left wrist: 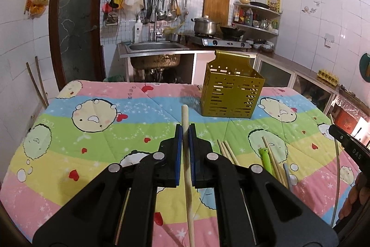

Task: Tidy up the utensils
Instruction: 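Lift both held chopsticks and carry them over the olive-yellow holder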

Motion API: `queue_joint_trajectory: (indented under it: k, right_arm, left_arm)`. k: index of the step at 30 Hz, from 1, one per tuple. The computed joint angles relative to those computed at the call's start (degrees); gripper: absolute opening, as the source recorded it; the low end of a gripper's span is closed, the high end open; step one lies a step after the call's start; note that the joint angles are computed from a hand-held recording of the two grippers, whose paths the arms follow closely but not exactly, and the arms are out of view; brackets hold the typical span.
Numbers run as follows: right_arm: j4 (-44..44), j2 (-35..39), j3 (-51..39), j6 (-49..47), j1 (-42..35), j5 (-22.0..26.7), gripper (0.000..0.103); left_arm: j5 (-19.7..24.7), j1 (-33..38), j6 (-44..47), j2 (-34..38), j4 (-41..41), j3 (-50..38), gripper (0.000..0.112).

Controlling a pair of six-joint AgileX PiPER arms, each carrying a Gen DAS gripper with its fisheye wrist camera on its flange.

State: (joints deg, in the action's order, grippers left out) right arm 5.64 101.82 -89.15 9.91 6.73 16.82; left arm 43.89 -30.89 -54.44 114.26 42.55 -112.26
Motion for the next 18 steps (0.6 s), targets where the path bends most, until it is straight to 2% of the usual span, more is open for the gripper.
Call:
queue_joint_trajectory:
  k: [2,8,16,18]
  right_arm:
    - [4.59,-1.3,2.09,-4.11,-0.51,-1.53,0.006]
    - [7.99,-4.95,6.46,-7.75,-1.08,-4.56,0.006]
    - [0.31,-7.5,9.04,-1.33,-0.44,-7.32,0.006]
    - [-4.1,-7.85,9.33,2.58,-0.02,-8.37,0.006]
  left_arm:
    - [-0.24,-0.54,-1.43,-1.04,1.81,1.74,0.005]
    - [-0.14,-1.93,-4.68,-3.11,5.64,4.74,0.005]
    - [-1.63,-2.13,-5.17,-4.32,5.9,6.06,0.005]
    - [-2.23,-2.07,-5.41,-4.61,6.13,6.38,0.004]
